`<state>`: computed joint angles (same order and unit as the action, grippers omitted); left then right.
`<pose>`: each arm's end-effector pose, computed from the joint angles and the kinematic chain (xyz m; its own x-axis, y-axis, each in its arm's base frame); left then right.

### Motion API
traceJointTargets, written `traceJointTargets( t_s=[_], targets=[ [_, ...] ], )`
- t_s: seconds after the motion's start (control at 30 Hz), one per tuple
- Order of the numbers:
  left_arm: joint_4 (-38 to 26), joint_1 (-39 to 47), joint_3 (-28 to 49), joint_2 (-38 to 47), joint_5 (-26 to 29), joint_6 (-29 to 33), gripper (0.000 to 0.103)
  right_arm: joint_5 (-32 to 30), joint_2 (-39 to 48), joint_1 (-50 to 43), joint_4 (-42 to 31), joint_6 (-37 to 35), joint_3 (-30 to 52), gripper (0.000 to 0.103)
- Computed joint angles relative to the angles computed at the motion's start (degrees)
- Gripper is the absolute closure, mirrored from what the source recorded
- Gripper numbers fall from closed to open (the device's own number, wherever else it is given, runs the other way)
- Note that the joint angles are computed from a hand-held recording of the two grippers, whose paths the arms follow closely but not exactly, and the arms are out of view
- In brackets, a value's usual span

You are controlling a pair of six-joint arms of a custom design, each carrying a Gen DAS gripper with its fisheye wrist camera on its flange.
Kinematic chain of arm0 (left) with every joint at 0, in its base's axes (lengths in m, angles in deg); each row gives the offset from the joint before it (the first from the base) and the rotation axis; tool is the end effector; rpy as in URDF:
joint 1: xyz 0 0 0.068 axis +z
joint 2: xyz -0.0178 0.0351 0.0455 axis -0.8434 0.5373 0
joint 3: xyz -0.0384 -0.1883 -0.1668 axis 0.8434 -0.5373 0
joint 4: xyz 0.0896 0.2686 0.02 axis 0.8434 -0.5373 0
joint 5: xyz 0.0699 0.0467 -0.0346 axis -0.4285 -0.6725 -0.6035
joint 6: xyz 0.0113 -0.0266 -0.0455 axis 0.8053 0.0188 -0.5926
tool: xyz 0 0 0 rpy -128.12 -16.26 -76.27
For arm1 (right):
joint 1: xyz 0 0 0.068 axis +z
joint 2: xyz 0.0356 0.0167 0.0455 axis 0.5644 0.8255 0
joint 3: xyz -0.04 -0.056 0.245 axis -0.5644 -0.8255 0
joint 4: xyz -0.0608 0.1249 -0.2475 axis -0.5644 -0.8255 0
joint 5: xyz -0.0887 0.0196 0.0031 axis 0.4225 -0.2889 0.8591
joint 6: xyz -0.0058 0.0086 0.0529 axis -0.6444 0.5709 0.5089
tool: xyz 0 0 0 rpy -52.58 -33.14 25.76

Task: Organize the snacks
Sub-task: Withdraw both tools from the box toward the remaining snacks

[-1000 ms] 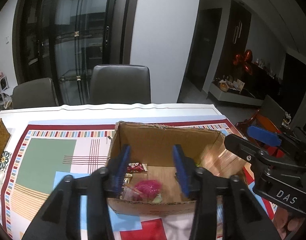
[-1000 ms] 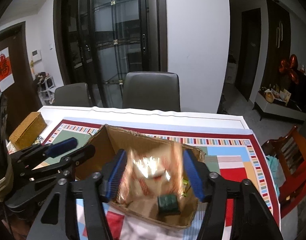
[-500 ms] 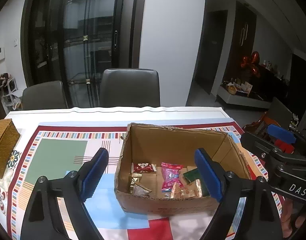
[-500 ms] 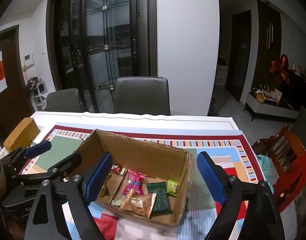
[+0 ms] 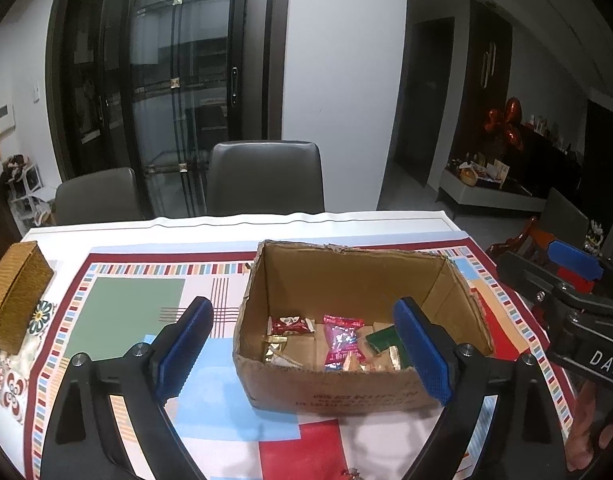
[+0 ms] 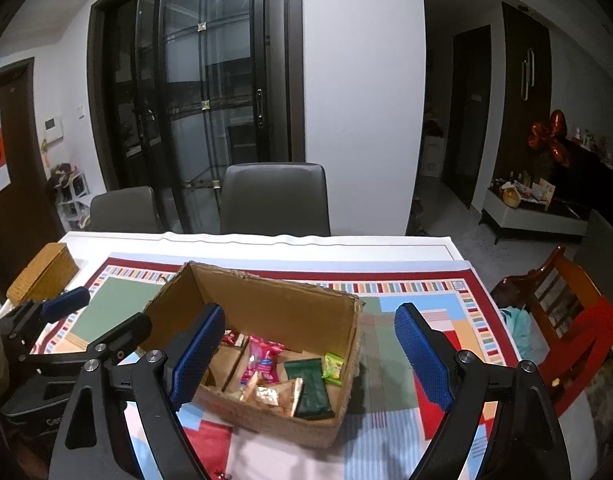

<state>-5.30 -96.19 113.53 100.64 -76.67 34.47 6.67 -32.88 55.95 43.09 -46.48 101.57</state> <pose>0.1884 -0.1250 0.3280 -0.5716 -0.1373 -0.8090 -0.1469 0.9871 -0.0638 0.2220 0.0875 0.3456 -0.5125 -0.1947 -0.8363 -0.3574 0.9339 0.0016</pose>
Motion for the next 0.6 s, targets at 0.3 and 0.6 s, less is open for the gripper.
traceJointTargets(
  t_s=[0.3, 0.6],
  targets=[
    [-4.29, -5.77, 0.51, -0.31, -3.69, -4.56, 0.011, 0.69, -5.23, -0.59, -2.12, -0.34, -2.55, 0.016],
    [-8.32, -13.75, -1.29, 0.11, -8.43, -12.19, 0.011, -0.17, -11.19, -3.53, -4.09, -1.07, -8.19, 0.016]
  ],
)
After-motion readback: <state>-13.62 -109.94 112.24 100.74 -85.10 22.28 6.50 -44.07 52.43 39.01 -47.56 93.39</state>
